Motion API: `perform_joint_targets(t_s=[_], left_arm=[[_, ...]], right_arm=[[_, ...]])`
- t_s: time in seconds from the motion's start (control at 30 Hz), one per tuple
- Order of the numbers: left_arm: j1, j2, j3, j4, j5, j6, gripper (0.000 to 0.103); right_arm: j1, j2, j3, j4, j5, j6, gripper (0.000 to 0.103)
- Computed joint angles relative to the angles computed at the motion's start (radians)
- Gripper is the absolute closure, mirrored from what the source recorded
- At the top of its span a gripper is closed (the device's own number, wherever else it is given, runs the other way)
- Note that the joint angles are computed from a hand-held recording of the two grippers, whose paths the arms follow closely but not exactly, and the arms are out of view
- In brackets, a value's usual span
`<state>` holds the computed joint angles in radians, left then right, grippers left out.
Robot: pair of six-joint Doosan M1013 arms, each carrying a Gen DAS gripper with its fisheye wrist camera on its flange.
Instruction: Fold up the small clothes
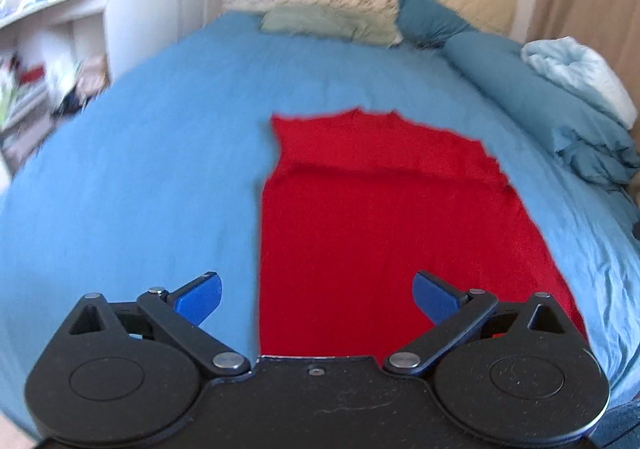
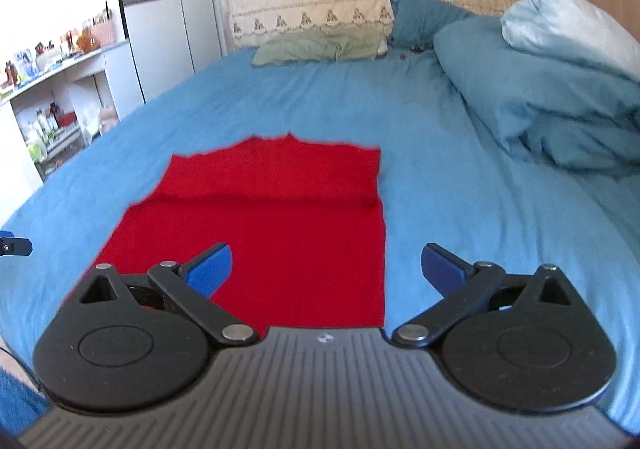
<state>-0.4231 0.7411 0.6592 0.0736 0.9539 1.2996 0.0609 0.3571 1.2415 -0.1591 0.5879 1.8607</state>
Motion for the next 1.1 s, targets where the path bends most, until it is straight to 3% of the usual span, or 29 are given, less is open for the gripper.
perform_joint_targets(t_s=[0.2, 0.33, 0.47, 0.6, 0.87, 1.07, 1.1], left_arm=[[-0.001, -0.052, 0.149, -0.021, -0.028, -0.046, 0.003], [0.000, -0.051, 0.180, -0.034, -0.011, -0.053, 0.016], [-0.004, -0.047, 0.196, -0.023, -0.006, -0.054, 0.019], [0.001, -0.039, 0.194, -0.037, 0.007, -0.048, 0.043], [-0.007, -0.045, 0.223, -0.008, -0.022, -0.049, 0.050], [-0.011, -0.038, 0.213, -0.012, -0.016, -0.047, 0.070], [-0.012, -0.034, 0.206, -0.014, -0.011, -0.043, 0.078]], right_arm=[[0.011, -0.027, 0.100, 0.017, 0.008, 0.024, 0.000], [0.018, -0.021, 0.136, 0.016, 0.035, 0.019, 0.000], [0.019, -0.011, 0.154, 0.024, 0.069, 0.046, 0.000], [0.023, 0.002, 0.151, 0.006, 0.111, 0.084, 0.000], [0.016, 0.028, 0.137, 0.044, 0.172, 0.108, 0.028], [0.020, 0.036, 0.134, 0.061, 0.157, 0.100, 0.050], [0.019, 0.037, 0.135, 0.072, 0.150, 0.096, 0.053]])
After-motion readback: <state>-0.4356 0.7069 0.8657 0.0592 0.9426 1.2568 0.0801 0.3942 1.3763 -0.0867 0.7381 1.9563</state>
